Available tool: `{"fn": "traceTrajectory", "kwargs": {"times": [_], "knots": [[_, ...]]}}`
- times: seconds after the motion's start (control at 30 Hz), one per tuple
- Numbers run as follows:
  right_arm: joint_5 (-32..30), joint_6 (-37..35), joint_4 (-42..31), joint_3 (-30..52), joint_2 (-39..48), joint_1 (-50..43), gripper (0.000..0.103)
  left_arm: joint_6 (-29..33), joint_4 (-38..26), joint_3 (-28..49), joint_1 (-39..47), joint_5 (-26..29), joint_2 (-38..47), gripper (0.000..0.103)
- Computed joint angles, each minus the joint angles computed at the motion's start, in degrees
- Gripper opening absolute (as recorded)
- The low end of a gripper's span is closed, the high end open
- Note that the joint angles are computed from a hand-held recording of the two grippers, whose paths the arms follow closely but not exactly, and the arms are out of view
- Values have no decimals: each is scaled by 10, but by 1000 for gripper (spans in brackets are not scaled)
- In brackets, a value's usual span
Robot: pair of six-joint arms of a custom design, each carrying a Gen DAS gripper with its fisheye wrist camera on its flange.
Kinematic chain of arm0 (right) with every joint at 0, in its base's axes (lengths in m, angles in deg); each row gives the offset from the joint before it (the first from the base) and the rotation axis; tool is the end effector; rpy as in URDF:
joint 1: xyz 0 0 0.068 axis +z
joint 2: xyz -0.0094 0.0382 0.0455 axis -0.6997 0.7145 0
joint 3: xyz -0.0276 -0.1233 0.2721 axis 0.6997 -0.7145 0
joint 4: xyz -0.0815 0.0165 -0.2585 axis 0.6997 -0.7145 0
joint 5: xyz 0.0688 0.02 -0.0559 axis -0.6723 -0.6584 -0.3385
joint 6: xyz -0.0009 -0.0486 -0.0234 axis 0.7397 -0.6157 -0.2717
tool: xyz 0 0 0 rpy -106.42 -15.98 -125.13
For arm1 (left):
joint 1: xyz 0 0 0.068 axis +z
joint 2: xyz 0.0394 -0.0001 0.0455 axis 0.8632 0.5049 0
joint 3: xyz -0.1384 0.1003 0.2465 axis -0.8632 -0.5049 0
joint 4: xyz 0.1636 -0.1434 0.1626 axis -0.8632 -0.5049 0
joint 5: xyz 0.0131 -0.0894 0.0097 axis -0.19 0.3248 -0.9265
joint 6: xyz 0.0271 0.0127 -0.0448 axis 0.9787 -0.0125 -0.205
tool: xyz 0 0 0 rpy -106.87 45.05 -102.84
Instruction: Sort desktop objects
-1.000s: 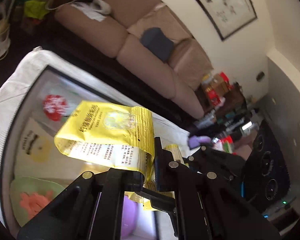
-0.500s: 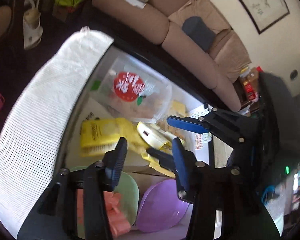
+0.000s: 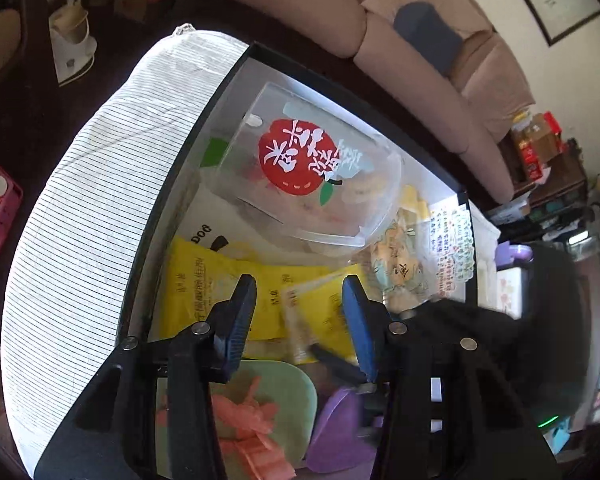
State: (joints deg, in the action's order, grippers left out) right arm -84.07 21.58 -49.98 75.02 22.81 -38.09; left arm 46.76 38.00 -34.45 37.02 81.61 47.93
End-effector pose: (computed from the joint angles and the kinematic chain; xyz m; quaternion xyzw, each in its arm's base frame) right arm 0.2421 0.0336 0.1091 -0.2037 0.9559 0.0771 0.1970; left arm 0.2980 -0.1403 0.1144 0.1011 0.9521 -0.2626 0.1194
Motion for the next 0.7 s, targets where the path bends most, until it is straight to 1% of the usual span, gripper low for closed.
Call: {"fn": "traceTrajectory", "kwargs": {"times": [0.03,0.13,0.23,0.33,0.37,0.4,0.5,0.57,0.63,0.7], "knots": [[-7,19,38,-3,18,8,35,2,5,-3,0,-1,-4,39],[-3,45,69,20,73,23,35,9,9,-15,4,2,-21,39],[-20,56,99,13,74,4,34,31,-9,-21,4,-18,-50,39],[-8,69,113,-13,51,-15,35,30,-14,-40,-1,-33,-81,40],[-6,75,117,-18,51,-21,36,29,-18,-48,-1,-34,-91,41],[-4,83,122,-23,52,-25,36,29,-19,-58,-3,-42,-104,44],[9,113,147,-49,44,-23,37,39,-19,-93,-20,-90,-152,55],[13,134,165,-75,30,-19,40,43,-25,-123,-43,-144,-195,56],[13,153,176,-93,13,-17,50,46,-29,-151,-62,-191,-235,57],[25,176,195,-127,-10,-9,54,42,-37,-175,-85,-233,-277,67]]}}
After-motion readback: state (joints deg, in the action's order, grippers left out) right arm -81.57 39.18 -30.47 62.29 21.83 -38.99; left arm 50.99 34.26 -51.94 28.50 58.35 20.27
